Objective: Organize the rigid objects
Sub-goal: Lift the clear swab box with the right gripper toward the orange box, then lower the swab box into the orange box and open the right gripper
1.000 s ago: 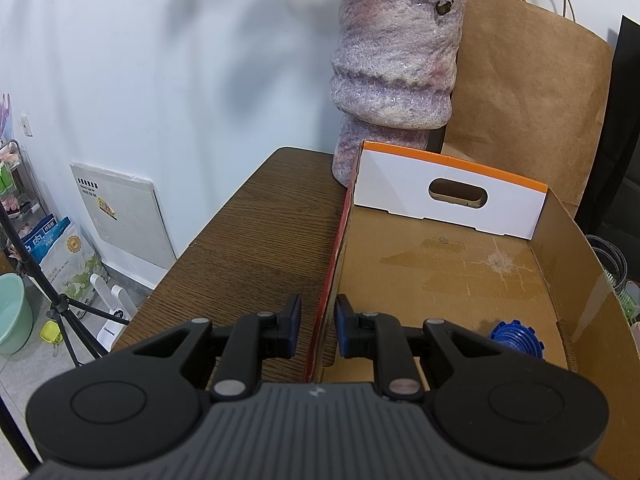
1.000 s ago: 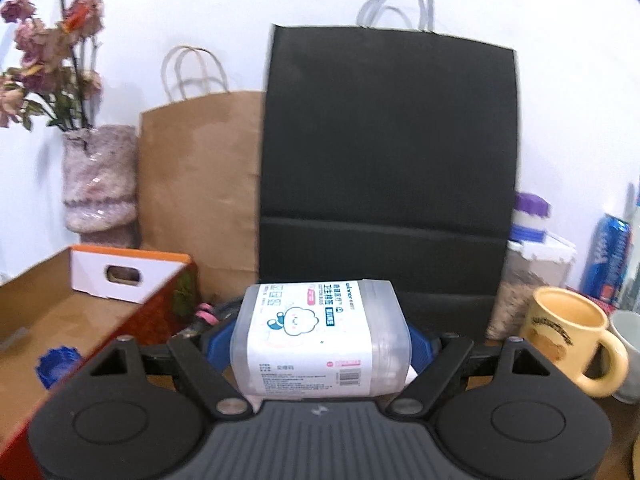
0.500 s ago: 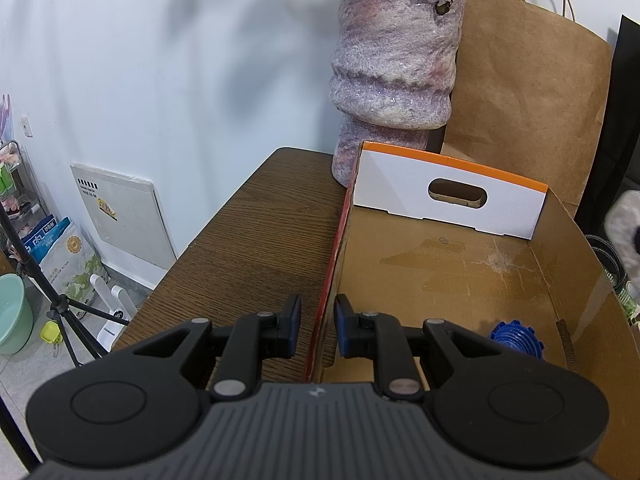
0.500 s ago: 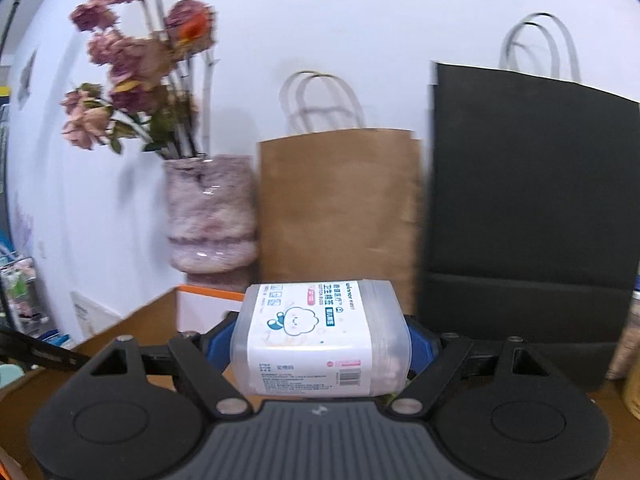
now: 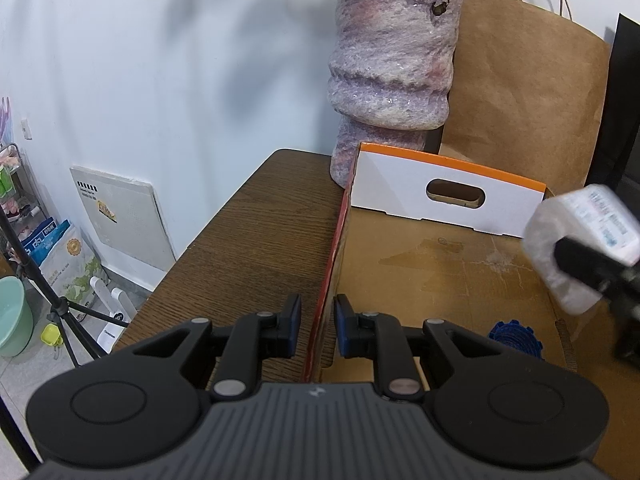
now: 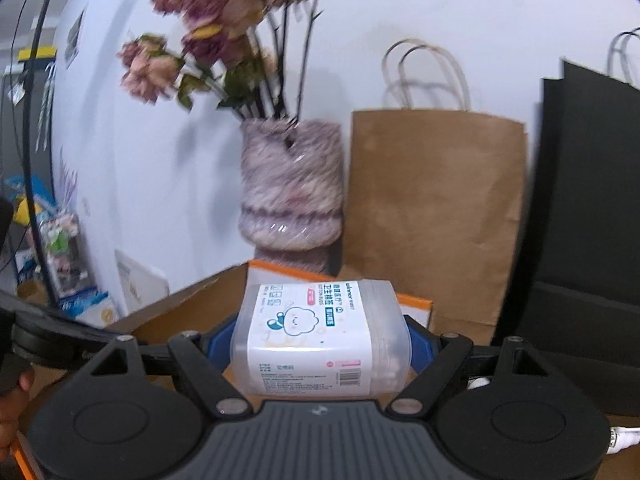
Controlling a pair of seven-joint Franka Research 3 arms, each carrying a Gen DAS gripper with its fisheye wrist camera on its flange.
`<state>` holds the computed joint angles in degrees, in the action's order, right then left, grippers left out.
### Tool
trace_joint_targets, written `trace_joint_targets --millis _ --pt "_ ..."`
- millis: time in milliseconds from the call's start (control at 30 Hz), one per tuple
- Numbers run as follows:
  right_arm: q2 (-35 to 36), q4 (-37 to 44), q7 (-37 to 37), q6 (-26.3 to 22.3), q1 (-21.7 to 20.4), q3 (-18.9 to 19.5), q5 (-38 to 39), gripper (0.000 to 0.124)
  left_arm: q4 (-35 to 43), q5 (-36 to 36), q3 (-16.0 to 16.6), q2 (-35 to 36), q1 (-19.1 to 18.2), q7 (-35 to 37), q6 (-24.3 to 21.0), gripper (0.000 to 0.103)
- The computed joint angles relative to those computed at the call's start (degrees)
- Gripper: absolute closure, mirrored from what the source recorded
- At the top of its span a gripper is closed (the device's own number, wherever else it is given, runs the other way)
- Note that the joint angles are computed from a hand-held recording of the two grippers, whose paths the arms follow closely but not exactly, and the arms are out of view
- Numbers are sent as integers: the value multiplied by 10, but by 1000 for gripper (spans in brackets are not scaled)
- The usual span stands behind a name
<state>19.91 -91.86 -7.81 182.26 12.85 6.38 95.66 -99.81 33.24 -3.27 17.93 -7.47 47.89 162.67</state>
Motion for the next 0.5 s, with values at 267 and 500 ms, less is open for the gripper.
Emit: trace_joint_targets --millis 267,500 --pt "1 -18 56 6 -22 33 -85 42 -4 14 4 -2 -4 -12 5 84" --pt "-1 -33 120 3 -44 54 -153 42 -3 16 4 -3 -5 -13 1 84"
